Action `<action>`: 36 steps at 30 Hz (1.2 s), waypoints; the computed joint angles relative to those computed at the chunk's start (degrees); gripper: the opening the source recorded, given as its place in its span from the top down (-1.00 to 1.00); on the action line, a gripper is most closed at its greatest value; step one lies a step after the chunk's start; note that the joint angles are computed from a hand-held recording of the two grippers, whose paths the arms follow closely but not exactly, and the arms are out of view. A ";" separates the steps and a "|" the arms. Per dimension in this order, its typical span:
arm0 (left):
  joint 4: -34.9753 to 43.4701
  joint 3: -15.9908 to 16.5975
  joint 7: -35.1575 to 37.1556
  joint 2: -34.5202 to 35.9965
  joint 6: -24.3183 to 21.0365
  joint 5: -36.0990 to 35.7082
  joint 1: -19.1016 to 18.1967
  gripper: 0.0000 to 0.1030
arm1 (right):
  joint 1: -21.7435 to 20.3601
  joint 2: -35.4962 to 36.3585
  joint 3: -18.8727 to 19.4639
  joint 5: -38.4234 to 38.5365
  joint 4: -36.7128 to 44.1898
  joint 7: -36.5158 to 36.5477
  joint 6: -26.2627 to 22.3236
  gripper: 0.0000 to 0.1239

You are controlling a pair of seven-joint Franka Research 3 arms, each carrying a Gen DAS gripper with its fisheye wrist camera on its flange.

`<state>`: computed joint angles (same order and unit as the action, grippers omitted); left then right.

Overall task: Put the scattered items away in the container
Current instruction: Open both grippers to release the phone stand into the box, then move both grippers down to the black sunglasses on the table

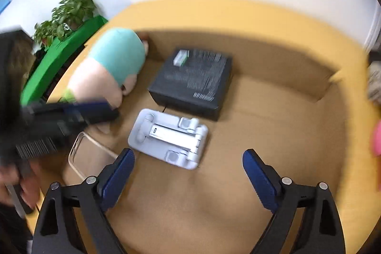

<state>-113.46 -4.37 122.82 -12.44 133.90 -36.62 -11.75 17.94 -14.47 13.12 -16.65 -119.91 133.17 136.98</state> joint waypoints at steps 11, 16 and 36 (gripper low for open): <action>-25.96 -1.23 2.70 -28.24 20.27 -0.32 -5.54 -0.66 | -5.54 -25.58 13.66 -6.61 -16.04 17.53 4.50 -0.66; -30.35 -0.51 -1.45 -33.25 19.78 3.26 -8.13 -0.66 | -5.08 -28.98 15.81 -4.70 -17.10 17.05 1.55 -0.66; -34.91 6.93 -13.12 -36.82 17.22 16.84 -17.60 -0.66 | 0.04 -38.68 12.78 3.83 -25.54 9.94 1.94 -0.66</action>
